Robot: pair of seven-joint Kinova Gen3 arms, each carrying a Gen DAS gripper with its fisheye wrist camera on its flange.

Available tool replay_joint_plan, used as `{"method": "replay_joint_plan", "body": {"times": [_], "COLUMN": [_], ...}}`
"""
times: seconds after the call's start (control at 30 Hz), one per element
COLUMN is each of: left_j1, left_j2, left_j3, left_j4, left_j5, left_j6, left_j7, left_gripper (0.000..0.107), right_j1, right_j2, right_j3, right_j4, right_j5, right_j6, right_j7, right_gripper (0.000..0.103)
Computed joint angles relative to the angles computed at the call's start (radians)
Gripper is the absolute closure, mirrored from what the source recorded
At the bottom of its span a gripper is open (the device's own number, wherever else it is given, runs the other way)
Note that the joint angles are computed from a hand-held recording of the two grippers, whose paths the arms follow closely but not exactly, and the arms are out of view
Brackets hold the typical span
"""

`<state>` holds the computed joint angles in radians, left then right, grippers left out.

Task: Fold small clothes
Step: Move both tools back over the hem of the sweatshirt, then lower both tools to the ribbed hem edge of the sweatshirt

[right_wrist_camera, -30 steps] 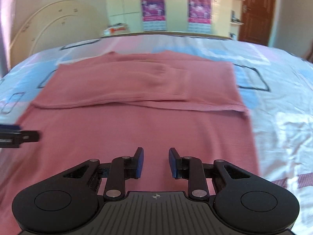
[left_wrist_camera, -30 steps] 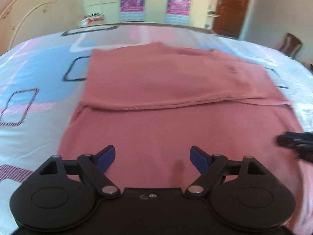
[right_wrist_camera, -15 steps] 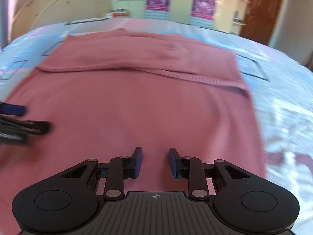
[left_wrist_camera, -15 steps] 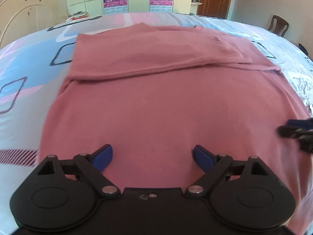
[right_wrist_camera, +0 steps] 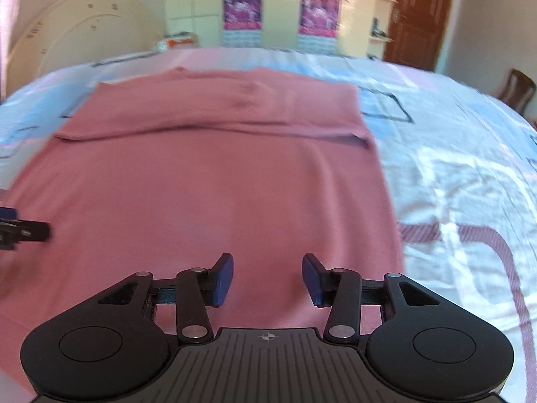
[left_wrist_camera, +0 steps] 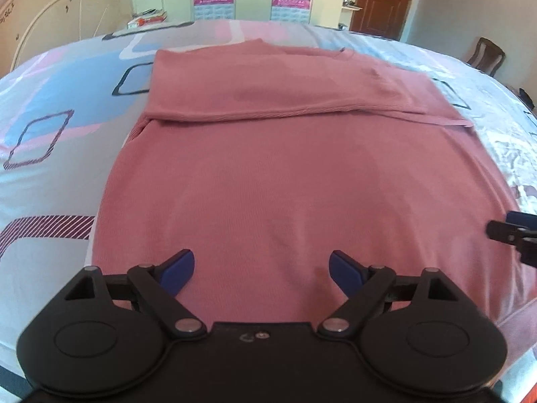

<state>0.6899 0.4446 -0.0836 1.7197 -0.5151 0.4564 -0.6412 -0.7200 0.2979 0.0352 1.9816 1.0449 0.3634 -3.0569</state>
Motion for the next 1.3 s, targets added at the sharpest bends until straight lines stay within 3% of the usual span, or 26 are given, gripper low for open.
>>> {"method": "replay_joint_plan", "body": {"times": [0.3, 0.47, 0.7, 0.83, 1.07, 1.3], "left_j1": [0.06, 0.087, 0.079, 0.069, 0.057, 0.071], "left_j2": [-0.001, -0.005, -0.057, -0.073, -0.104, -0.133], "left_j3": [0.002, -0.021, -0.027, -0.013, 0.015, 0.031], "left_j4": [0.018, 0.066, 0.155, 0.174, 0.192, 0.214], "left_j5": [-0.037, -0.081, -0.134, -0.147, -0.173, -0.264], "left_j6": [0.012, 0.006, -0.028, -0.024, 0.001, 0.038], "left_j7": [0.035, 0.077, 0.132, 0.156, 0.202, 0.3], "left_gripper": [0.02, 0.018, 0.016, 0.016, 0.019, 0.019], "right_j1": [-0.05, -0.09, -0.125, -0.125, -0.08, -0.025], "right_j2": [0.031, 0.051, 0.002, -0.011, -0.074, -0.079], "right_j3": [-0.017, 0.005, 0.054, 0.011, -0.062, -0.143], "right_j4": [-0.055, -0.052, 0.054, 0.064, 0.123, 0.108], "right_j5": [-0.076, -0.159, -0.071, -0.038, 0.014, -0.008], "right_j6": [-0.057, -0.016, 0.012, 0.093, 0.118, 0.149], "right_j7": [0.088, 0.16, 0.005, -0.047, -0.159, -0.138], "right_gripper": [0.057, 0.057, 0.057, 0.057, 0.057, 0.057]}}
